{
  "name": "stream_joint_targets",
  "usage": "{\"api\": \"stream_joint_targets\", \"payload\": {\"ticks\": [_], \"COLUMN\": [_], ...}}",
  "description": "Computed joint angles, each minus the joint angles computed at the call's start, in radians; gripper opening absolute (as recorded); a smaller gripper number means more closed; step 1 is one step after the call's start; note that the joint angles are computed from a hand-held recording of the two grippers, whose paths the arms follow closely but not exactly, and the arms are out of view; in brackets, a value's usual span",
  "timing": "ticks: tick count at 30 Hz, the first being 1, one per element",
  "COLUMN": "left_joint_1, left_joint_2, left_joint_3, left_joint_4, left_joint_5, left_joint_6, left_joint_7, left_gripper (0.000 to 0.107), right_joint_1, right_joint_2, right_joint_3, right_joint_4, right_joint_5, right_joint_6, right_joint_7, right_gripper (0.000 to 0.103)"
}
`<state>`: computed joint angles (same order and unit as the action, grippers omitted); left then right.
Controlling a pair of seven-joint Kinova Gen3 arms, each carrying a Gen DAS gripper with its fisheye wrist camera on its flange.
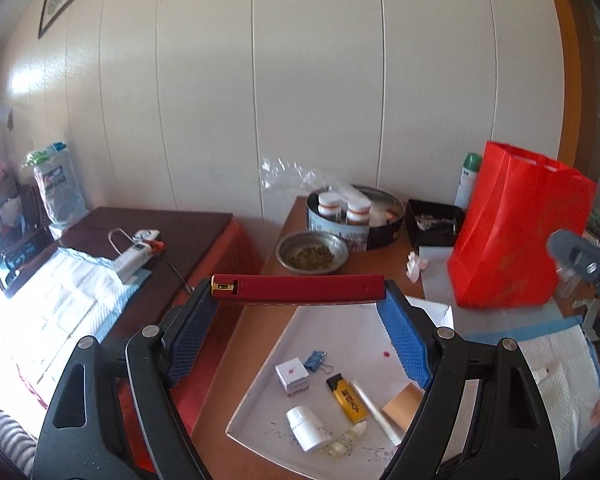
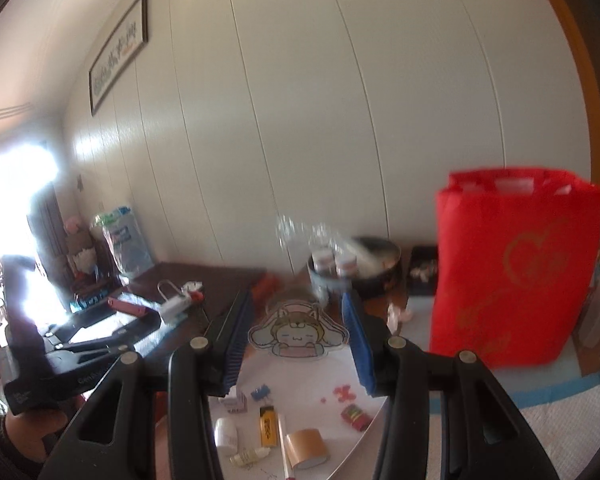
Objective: Organize rigid objects
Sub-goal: 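Carry the red stick and cat sticker into the white tray and open both tools, then withdraw both tools from the tray back over the pad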
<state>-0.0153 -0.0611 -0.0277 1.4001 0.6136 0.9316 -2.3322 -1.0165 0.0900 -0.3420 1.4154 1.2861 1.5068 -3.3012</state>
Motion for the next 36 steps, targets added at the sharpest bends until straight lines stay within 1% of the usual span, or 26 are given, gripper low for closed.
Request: {"api": "stream_joint_targets", "payload": {"ticks": [6, 8, 12, 21, 23, 24, 25, 26, 27, 28, 29, 32, 36], "left_joint_1": [-0.010, -0.012, -0.007, 0.004, 0.001, -0.001, 0.004, 0.010, 0.025, 0.021, -0.001, -0.030, -0.027], "left_joint_2": [0.102, 0.123, 0.175, 0.236, 0.242, 0.238, 0.229, 0.218, 0.203, 0.195, 0.180, 0.141, 0.108], "left_joint_3": [0.033, 0.051, 0.081, 0.114, 0.122, 0.125, 0.123, 0.124, 0.107, 0.104, 0.111, 0.094, 0.079], "left_joint_4": [-0.039, -0.040, -0.059, -0.071, -0.071, -0.063, -0.051, -0.039, -0.024, -0.015, 0.001, 0.038, 0.055], "left_joint_5": [-0.005, -0.016, -0.047, -0.121, -0.121, -0.118, -0.130, -0.154, -0.165, -0.160, -0.138, -0.061, -0.052], "left_joint_6": [0.097, 0.101, 0.107, 0.092, 0.092, 0.081, 0.059, 0.033, 0.006, -0.005, -0.019, -0.034, -0.034], "left_joint_7": [0.022, 0.034, 0.071, 0.148, 0.137, 0.126, 0.132, 0.152, 0.168, 0.172, 0.168, 0.116, 0.104], "left_gripper": [0.082, 0.082, 0.082, 0.082, 0.082, 0.086, 0.092, 0.097, 0.103, 0.103, 0.103, 0.103, 0.103], "right_joint_1": [0.078, 0.102, 0.130, 0.152, 0.161, 0.160, 0.160, 0.157, 0.154, 0.147, 0.122, 0.069, 0.040], "right_joint_2": [0.034, 0.042, 0.061, 0.101, 0.106, 0.107, 0.110, 0.109, 0.108, 0.108, 0.110, 0.111, 0.103], "right_joint_3": [0.049, 0.063, 0.086, 0.132, 0.143, 0.146, 0.148, 0.147, 0.148, 0.141, 0.144, 0.134, 0.120], "right_joint_4": [0.018, 0.034, 0.042, 0.038, 0.048, 0.052, 0.054, 0.053, 0.056, 0.058, 0.059, 0.064, 0.064], "right_joint_5": [-0.171, -0.235, -0.317, -0.384, -0.394, -0.394, -0.397, -0.404, -0.404, -0.389, -0.366, -0.305, -0.267], "right_joint_6": [-0.139, -0.191, -0.255, -0.323, -0.355, -0.363, -0.366, -0.366, -0.370, -0.360, -0.335, -0.262, -0.206], "right_joint_7": [0.020, 0.021, 0.047, 0.111, 0.115, 0.111, 0.111, 0.116, 0.116, 0.106, 0.094, 0.057, 0.015], "right_gripper": [0.046, 0.046, 0.046, 0.046, 0.046, 0.049, 0.066, 0.079, 0.096, 0.103, 0.103, 0.103, 0.103]}}
